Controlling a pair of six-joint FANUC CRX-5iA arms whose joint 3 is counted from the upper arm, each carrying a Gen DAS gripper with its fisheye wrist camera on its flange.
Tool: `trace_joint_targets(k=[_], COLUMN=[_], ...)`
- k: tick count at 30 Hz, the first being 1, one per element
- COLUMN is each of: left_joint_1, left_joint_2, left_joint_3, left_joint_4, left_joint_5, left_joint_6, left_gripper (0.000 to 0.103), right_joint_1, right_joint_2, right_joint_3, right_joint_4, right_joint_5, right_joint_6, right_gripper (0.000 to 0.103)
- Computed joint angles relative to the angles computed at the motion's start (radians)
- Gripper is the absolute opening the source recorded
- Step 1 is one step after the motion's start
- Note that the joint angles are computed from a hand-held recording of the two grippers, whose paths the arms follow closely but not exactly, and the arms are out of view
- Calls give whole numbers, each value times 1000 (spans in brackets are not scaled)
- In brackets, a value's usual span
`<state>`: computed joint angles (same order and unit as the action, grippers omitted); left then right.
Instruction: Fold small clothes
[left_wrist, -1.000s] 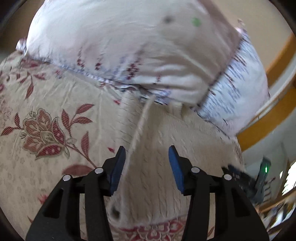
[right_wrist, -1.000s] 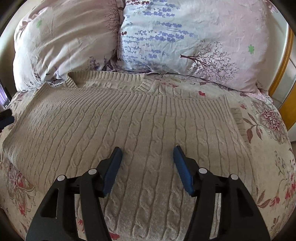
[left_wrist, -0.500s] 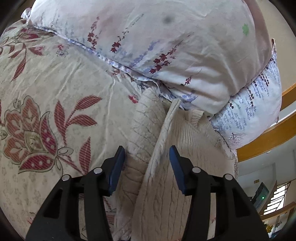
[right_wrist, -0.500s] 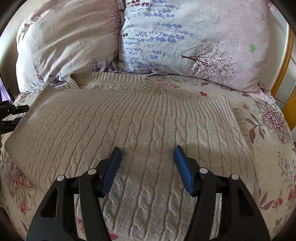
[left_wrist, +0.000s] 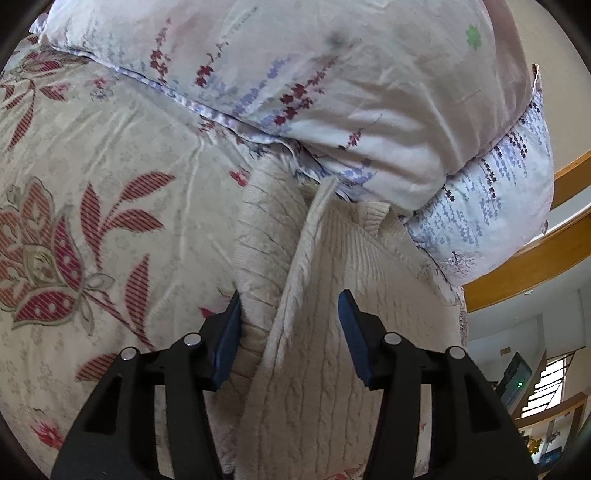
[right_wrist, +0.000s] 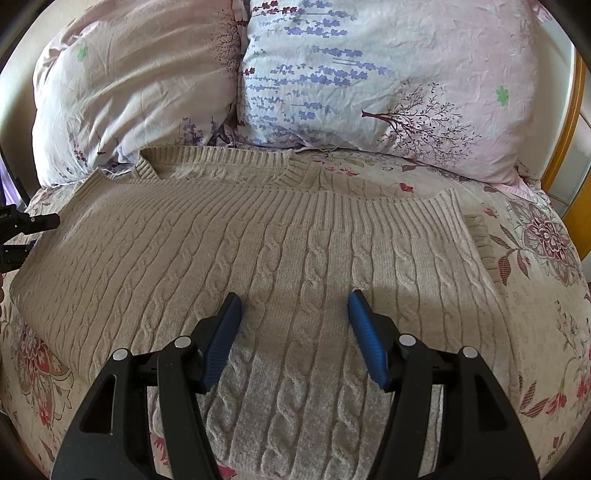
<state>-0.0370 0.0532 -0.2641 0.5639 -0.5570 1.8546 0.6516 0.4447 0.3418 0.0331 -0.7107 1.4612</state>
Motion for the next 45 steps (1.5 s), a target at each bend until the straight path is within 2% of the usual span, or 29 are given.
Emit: trace_joint_targets(k=[2, 6, 13, 16, 19, 21, 24, 28, 31, 33, 37, 39, 40, 41, 42, 43, 45], left_joint_1=[-6, -11, -26, -42, -71, -90, -140, -201, -256, -287, -335, -342, -346, -350, -359, -365, -380], left_joint_2=[7, 17, 2, -10, -14, -13, 2, 63, 126, 179, 328, 413, 475, 526, 570, 582, 542], left_joint_3=[-7, -9, -34, -54, -55, -40, -25, 76, 149, 215, 397, 515, 600, 664, 702, 697, 620], left_joint_4=[41, 78, 142, 217, 290, 298, 414, 429, 502, 512, 445, 359, 317, 316, 367, 434, 549], left_joint_5=[7, 12, 67, 106, 146, 169, 218, 235, 249, 240, 170, 83, 8, -58, -110, -129, -103], left_joint_6=[-28, -44, -60, -107, -163, -168, -262, -299, -380, -402, -341, -260, -217, -218, -261, -315, -461], left_gripper=[43, 25, 19, 17, 17, 16, 16, 16, 15, 15, 15, 17, 20, 21, 22, 22, 26], right_joint_1=[0, -1, 0, -3, -27, -59, -94, -141, -173, -197, -252, -277, -290, -301, -313, -329, -352], right_joint_2=[0, 2, 3, 4, 4, -10, -40, -74, -90, -93, -102, -110, -112, -114, -116, -116, -119], right_joint_3=[0, 6, 10, 17, 50, 63, 46, 28, 13, 6, -6, -22, -26, -30, -34, -31, -27], right_joint_4=[-1, -7, -17, -36, -134, -238, -312, -392, -418, -436, -503, -523, -537, -551, -563, -582, -617], right_joint_5=[0, -3, -3, -8, -37, -42, -17, -1, 18, 29, 31, 40, 43, 40, 36, 25, 6], right_joint_6=[0, 5, 9, 19, 68, 111, 133, 165, 167, 157, 153, 136, 131, 131, 127, 126, 144], right_gripper=[63, 63, 63, 63, 64, 64, 64, 67, 67, 67, 67, 67, 67, 67, 67, 67, 67])
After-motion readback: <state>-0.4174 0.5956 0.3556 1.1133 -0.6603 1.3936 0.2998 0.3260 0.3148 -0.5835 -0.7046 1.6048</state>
